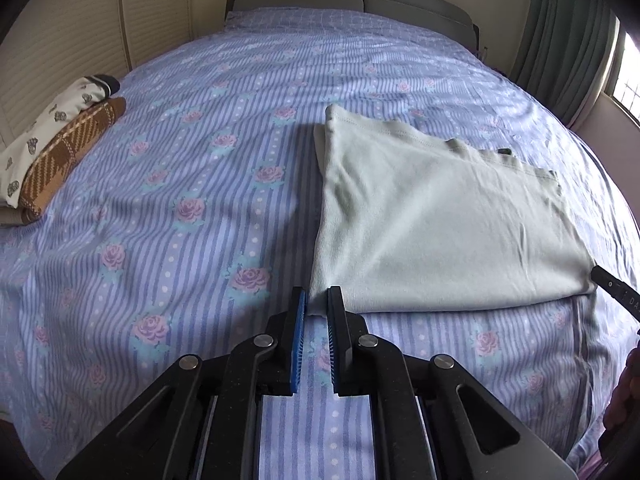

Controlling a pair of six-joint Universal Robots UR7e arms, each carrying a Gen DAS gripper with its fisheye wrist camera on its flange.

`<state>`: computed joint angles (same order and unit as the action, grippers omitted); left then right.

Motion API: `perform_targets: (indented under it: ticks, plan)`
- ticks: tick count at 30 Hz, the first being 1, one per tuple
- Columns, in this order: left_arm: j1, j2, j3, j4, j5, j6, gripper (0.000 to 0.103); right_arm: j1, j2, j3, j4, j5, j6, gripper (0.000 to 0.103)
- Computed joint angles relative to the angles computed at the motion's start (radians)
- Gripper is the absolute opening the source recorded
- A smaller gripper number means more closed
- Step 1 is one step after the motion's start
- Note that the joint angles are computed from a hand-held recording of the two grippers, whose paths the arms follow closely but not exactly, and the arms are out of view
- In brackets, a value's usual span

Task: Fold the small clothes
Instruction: 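Smooth the folded mint shirt flat with both open tools, then grasp one side edge of the folded shirt with the right tool and fold it over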

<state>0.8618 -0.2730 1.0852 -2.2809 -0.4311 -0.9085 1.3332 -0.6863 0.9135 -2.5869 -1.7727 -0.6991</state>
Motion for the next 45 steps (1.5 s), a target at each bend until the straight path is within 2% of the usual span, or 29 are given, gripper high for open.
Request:
perform_targets:
  ticks: [3, 6, 10, 12, 14, 16, 17, 21, 24, 27, 30, 32, 38, 41, 45]
  plan:
    - [-0.018, 0.014, -0.029, 0.002, 0.033, 0.04, 0.016, -0.001, -0.034, 0.053, -0.055, 0.026, 0.0, 0.037]
    - [-0.027, 0.054, -0.087, -0.092, 0.06, 0.167, 0.024, 0.0, -0.059, 0.09, -0.074, 0.101, -0.014, 0.037]
    - [-0.011, 0.122, -0.206, -0.201, 0.027, 0.312, 0.027, 0.016, -0.039, 0.065, -0.036, 0.159, -0.052, 0.044]
    - [0.004, 0.157, -0.265, -0.236, 0.003, 0.368, 0.032, 0.025, -0.015, 0.039, -0.03, 0.172, -0.067, 0.045]
    - [0.025, 0.182, -0.314, -0.241, -0.043, 0.385, 0.037, 0.033, 0.02, -0.005, -0.012, 0.168, -0.076, 0.052]
    - [0.045, 0.195, -0.346, -0.209, -0.085, 0.362, 0.046, 0.037, 0.054, -0.055, 0.029, 0.16, -0.075, 0.052]
    - [0.051, 0.198, -0.352, -0.197, -0.089, 0.353, 0.048, 0.036, 0.068, -0.076, 0.053, 0.151, -0.071, 0.052]
    - [0.064, 0.208, -0.347, -0.226, -0.083, 0.401, 0.048, 0.03, 0.124, -0.172, 0.151, 0.102, -0.039, 0.053]
    - [0.062, 0.217, -0.351, -0.23, -0.066, 0.432, 0.048, 0.021, 0.116, -0.146, 0.124, 0.11, -0.074, 0.053]
    - [0.056, 0.219, -0.371, -0.179, -0.063, 0.399, 0.052, 0.026, 0.106, -0.13, 0.111, 0.094, -0.083, 0.053]
    - [0.038, 0.202, -0.35, -0.164, -0.051, 0.369, 0.058, 0.026, 0.073, -0.107, 0.123, 0.114, -0.036, 0.054]
    - [0.025, 0.194, -0.34, -0.141, -0.036, 0.354, 0.058, 0.019, 0.037, -0.067, 0.109, 0.139, 0.0, 0.057]
    - [-0.02, 0.168, -0.304, -0.044, 0.013, 0.256, 0.058, -0.02, -0.06, 0.043, 0.121, 0.174, 0.145, 0.058]
    - [-0.037, 0.163, -0.295, -0.014, 0.014, 0.236, 0.058, -0.04, -0.077, 0.062, 0.151, 0.191, 0.194, 0.058]
    - [-0.047, 0.157, -0.283, -0.001, 0.003, 0.222, 0.058, -0.063, -0.061, 0.027, 0.223, 0.241, 0.272, 0.058]
